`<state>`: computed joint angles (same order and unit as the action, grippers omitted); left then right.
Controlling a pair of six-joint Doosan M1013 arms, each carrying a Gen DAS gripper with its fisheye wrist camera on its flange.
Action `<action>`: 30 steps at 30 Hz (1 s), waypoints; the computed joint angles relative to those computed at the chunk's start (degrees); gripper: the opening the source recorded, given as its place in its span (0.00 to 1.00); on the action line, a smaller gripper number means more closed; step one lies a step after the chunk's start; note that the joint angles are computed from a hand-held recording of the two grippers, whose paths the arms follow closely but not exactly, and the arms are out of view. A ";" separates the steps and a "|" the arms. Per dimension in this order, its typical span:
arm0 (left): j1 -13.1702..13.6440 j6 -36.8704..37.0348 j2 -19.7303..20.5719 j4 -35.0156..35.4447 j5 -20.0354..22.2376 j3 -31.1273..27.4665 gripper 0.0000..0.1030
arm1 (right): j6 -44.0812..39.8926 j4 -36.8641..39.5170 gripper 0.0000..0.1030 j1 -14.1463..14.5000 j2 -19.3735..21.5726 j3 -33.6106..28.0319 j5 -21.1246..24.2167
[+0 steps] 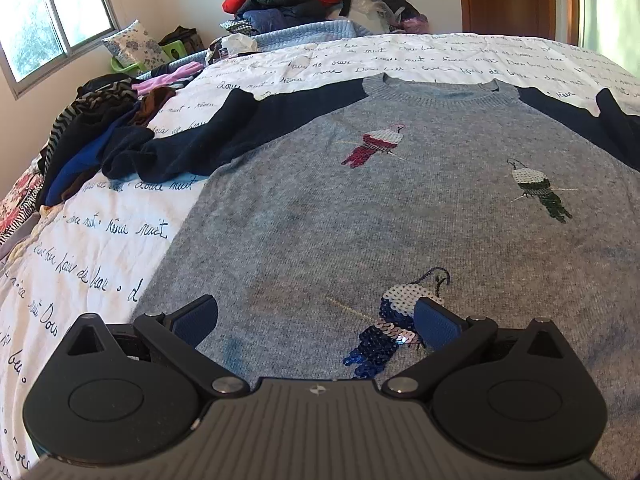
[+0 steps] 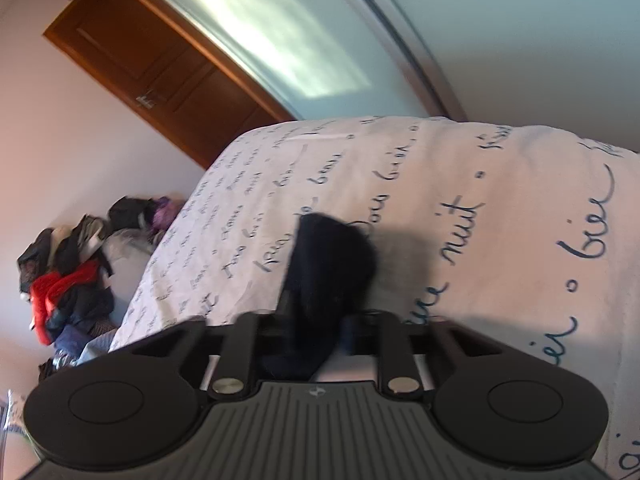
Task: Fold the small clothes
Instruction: 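Lift the navy sleeve with the right tool and carry it across the sweater body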
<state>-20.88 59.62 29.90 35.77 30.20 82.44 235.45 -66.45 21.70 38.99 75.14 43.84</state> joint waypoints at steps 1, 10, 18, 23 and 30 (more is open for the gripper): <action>-0.01 -0.05 -0.01 0.16 -0.06 0.02 1.00 | 1.05 -1.12 0.09 0.18 -0.18 0.44 0.60; 0.60 0.99 -0.27 -2.74 -1.35 0.30 1.00 | -1.90 -10.41 0.08 3.28 -4.60 4.35 13.60; 0.95 -0.12 -1.07 -2.07 -3.01 1.07 1.00 | -24.29 -10.85 0.08 8.10 -1.20 -2.53 25.37; 1.67 -1.27 -1.49 -2.41 -3.32 1.30 1.00 | -42.73 -18.77 0.08 11.95 4.42 -11.65 28.00; 2.63 -0.88 -1.79 -4.28 -3.55 1.55 1.00 | -57.48 -19.36 0.08 14.31 10.76 -22.59 21.83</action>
<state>-18.25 58.74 28.11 31.49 26.65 83.99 177.97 -85.81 36.02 49.75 52.55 65.67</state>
